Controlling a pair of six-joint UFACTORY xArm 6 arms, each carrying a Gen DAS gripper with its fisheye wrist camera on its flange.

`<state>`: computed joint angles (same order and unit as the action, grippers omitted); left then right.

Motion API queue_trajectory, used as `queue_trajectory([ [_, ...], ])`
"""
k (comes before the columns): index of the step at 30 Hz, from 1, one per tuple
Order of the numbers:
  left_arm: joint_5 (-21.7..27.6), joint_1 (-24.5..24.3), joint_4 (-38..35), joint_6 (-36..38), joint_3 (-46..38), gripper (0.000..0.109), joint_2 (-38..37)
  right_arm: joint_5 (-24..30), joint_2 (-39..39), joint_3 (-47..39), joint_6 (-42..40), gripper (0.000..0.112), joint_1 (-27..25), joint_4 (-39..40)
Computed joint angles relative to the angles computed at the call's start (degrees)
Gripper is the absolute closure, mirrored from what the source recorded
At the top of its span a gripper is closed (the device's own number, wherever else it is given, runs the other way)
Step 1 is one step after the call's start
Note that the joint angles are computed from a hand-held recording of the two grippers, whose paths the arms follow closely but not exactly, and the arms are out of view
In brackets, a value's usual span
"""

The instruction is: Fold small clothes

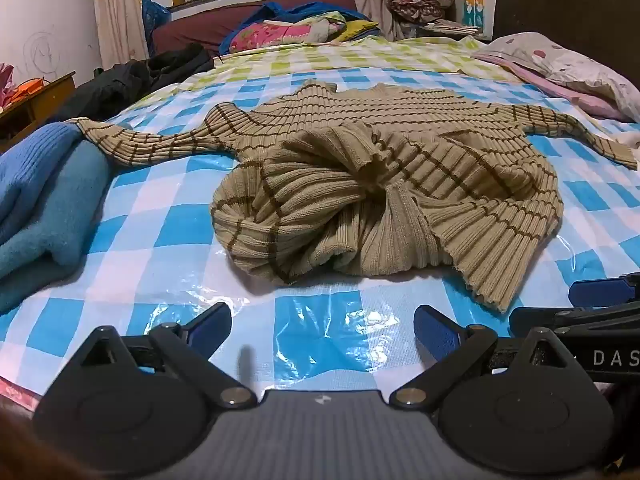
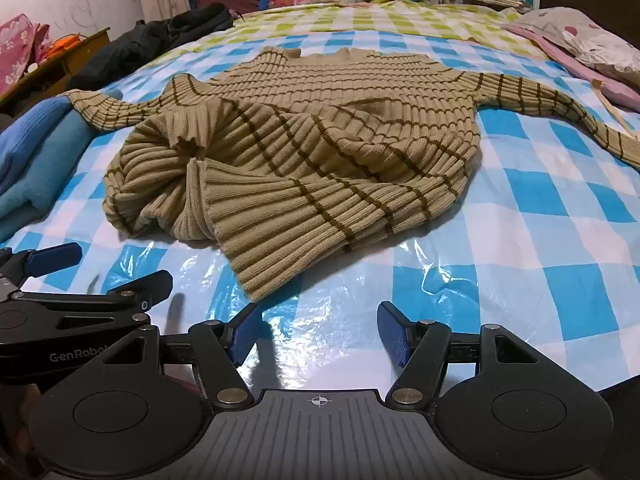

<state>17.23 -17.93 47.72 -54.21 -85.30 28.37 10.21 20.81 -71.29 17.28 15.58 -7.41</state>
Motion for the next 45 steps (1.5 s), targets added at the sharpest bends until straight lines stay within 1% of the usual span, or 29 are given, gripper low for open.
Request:
queue_trajectory([
  [5, -0.4, 0.1, -2.2, 1.6, 0.3, 0.006, 0.0, 0.2, 0.0, -0.1, 0.5, 0.048, 0.0, -0.6],
  [7, -1.0, 0.2, -1.7, 0.9, 1.7, 0.006, -1.0, 0.2, 0.0, -0.1, 0.4, 0.048, 0.0, -0.5],
  [9, -1.2, 0.3, -3.1, 1.7, 0.9, 0.006, -0.3, 0.2, 0.0, -0.2, -0.2, 0.048, 0.0, 0.1],
  [10, -1.5, 0.4, -3.3, 1.7, 1.1, 0.006, -0.3, 0.2, 0.0, -0.2, 1.0, 0.048, 0.0, -1.2],
  [14, -2.3, 0.7, -3.3, 1.3, 1.2, 0.006, -0.1, 0.2, 0.1, -0.3, 0.4, 0.048, 0.1, -0.4],
  [18, -2.7, 0.8, -4.5, 2.1, 1.4, 0.006, -0.1, 0.2, 0.4, -0.5, 1.1, 0.048, -0.1, -1.3],
  [28, -2.6, 0.7, -4.4, 1.8, 1.4, 0.006, -0.2, 0.4, 0.5, -0.7, 1.7, 0.048, -0.2, -1.9],
  [31, -3.0, 0.7, -5.3, 2.5, 1.6, 0.006, -0.2, 0.7, 0.6, -0.9, 3.3, 0.048, -0.2, -3.6],
  [39, -3.7, 0.6, -8.0, 3.9, 1.9, 0.006, -0.3, 1.1, 0.6, -1.1, 3.4, 0.048, -0.3, -3.9],
  [45, -3.7, 0.6, -8.7, 3.8, 2.1, 0.006, -0.3, 1.2, 0.7, -1.3, 3.5, 0.048, -0.3, -4.0],
])
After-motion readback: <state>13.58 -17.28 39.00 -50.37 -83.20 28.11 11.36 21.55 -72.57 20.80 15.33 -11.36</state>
